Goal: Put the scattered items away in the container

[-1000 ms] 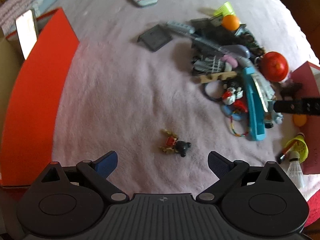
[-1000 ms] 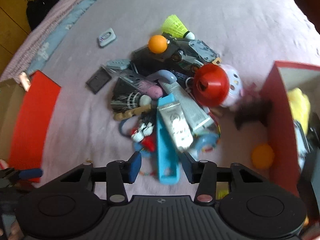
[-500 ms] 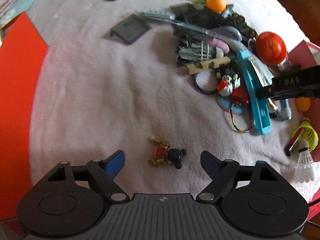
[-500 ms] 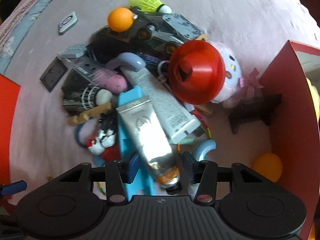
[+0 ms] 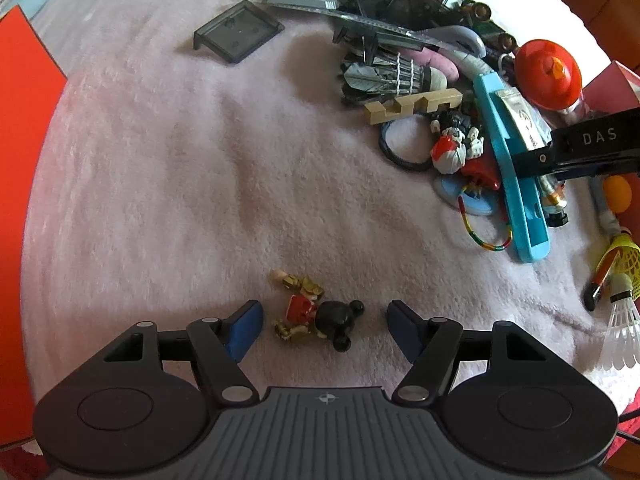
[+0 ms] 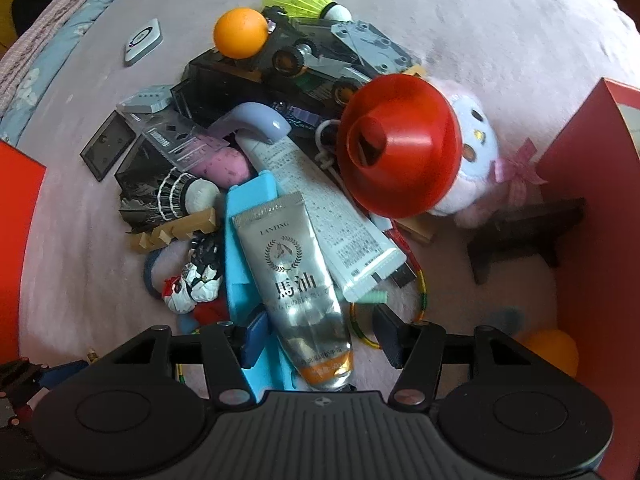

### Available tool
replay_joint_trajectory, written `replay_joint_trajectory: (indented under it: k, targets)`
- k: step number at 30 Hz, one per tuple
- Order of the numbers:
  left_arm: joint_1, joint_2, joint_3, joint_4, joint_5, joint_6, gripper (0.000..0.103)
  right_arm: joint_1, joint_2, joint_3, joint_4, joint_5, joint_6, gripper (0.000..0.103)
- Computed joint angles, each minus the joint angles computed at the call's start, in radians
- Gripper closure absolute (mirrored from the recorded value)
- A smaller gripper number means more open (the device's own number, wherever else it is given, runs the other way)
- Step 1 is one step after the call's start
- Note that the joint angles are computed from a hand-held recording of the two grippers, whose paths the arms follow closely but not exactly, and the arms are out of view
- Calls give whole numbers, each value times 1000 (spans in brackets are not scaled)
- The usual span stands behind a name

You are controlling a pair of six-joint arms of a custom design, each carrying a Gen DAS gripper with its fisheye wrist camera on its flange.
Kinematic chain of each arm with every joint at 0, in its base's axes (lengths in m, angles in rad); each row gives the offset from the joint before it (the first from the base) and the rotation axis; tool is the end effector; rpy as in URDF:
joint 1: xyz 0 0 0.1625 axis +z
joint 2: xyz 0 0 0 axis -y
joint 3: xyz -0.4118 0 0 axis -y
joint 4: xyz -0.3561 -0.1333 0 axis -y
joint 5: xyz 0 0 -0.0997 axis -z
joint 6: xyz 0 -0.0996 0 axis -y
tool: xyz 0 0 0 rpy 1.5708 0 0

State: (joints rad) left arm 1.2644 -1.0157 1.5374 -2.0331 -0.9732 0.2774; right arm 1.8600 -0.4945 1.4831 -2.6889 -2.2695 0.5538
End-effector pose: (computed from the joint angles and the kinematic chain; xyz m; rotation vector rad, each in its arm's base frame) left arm -0.0066 -0.6486 0.2469 0.7540 2.4283 0.0642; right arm 0.2566 -0.6195 -0.0022 -0.3892 -2.4757 0.5217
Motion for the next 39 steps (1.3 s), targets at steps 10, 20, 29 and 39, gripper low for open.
replay_joint_trajectory:
  k: [10, 20, 29, 39]
  targets:
    - [-3, -20, 11, -10, -11, -14, 55, 23, 13, -24, 8, -33, 15, 62]
    - [-22, -41, -42, 34, -42, -44, 55, 69, -21, 18, -111, -29, 70, 63]
    - [-53, -63, -40, 32, -75, -8, 55, 115, -50, 55, -125, -37, 142, 95]
    - [-110, -113, 30, 0, -68, -11, 55, 143, -111, 189, -234, -29, 164, 96]
